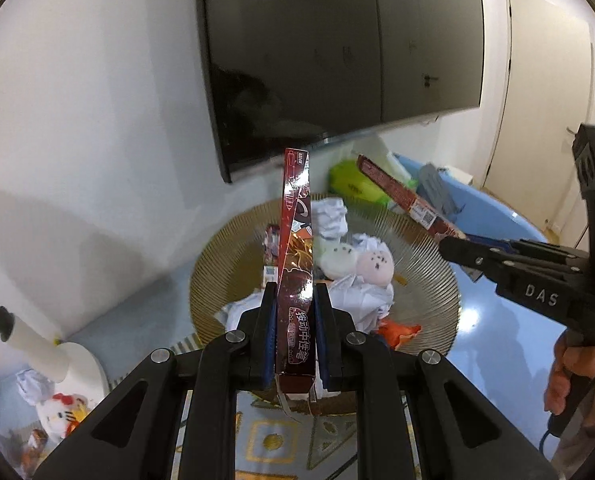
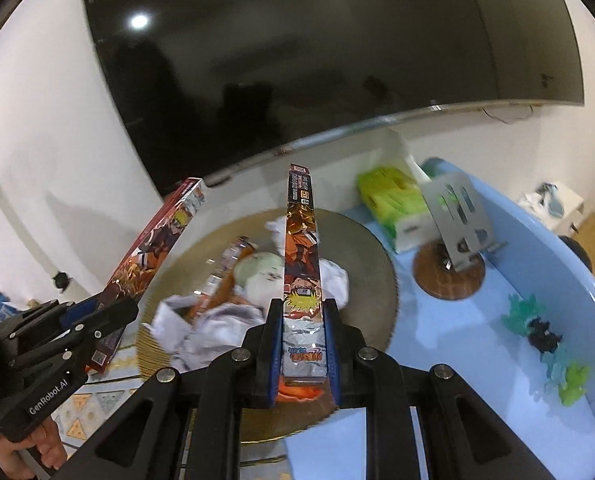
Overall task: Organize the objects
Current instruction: 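Carry both boxes to the bowl and open both grippers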
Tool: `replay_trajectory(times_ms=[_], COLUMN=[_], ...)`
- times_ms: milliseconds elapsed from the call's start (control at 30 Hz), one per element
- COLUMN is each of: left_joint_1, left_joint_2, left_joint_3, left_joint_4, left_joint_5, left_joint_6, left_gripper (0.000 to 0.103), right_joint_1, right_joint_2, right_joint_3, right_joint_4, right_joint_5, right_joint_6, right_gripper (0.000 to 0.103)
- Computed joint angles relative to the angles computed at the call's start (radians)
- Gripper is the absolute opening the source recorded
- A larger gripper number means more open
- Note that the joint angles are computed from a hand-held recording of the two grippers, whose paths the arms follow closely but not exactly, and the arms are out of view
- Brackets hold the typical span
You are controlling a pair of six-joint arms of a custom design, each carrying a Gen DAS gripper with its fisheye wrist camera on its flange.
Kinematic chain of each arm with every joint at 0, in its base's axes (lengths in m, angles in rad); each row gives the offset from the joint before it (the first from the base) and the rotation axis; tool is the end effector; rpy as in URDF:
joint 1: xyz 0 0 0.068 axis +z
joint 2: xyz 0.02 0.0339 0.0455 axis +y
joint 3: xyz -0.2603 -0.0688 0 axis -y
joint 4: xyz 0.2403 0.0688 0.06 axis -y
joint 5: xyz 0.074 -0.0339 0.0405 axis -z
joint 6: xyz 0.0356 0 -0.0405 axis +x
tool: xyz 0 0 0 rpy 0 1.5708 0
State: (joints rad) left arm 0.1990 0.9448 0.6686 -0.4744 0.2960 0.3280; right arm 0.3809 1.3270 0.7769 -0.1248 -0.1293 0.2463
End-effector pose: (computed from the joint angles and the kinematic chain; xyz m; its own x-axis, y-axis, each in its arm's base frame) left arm 0.1923 0.0282 0.2429 -0.6265 0.1880 -0.7564 0.2343 0.9710 0.0472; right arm 0.2570 0.1079 0.2233 -0.6752 -0.0099 -0.7376 -0.3067 0.9131 0.2685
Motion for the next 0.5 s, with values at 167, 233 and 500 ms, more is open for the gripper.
replay_trajectory(times_ms=[167,233,500], left_joint_1=[-0.030,-0.024,0.019], left_joint_2=[0.127,0.144,0.155], left_joint_3=[0.011,-0.030,-0.110], left_joint_4=[0.034,0.090,0.194], left_joint_5=[-0.011,-0.017,-0.007], left_joint_6=[-0.004,0.022,0.055], left_gripper=[0.078,0.103,0.102], right_joint_1=[-0.014,-0.004,0.059], right_joint_2=[0.104,0.131,0.136], right_joint_3=[0.027,0.032,0.045], right_joint_4=[0.033,0.052,0.056], right_joint_5=[-0.043,-0.040,0.005], right_joint_6=[0.015,0.026,0.049], right_gripper=[0.103,0.103,0.103])
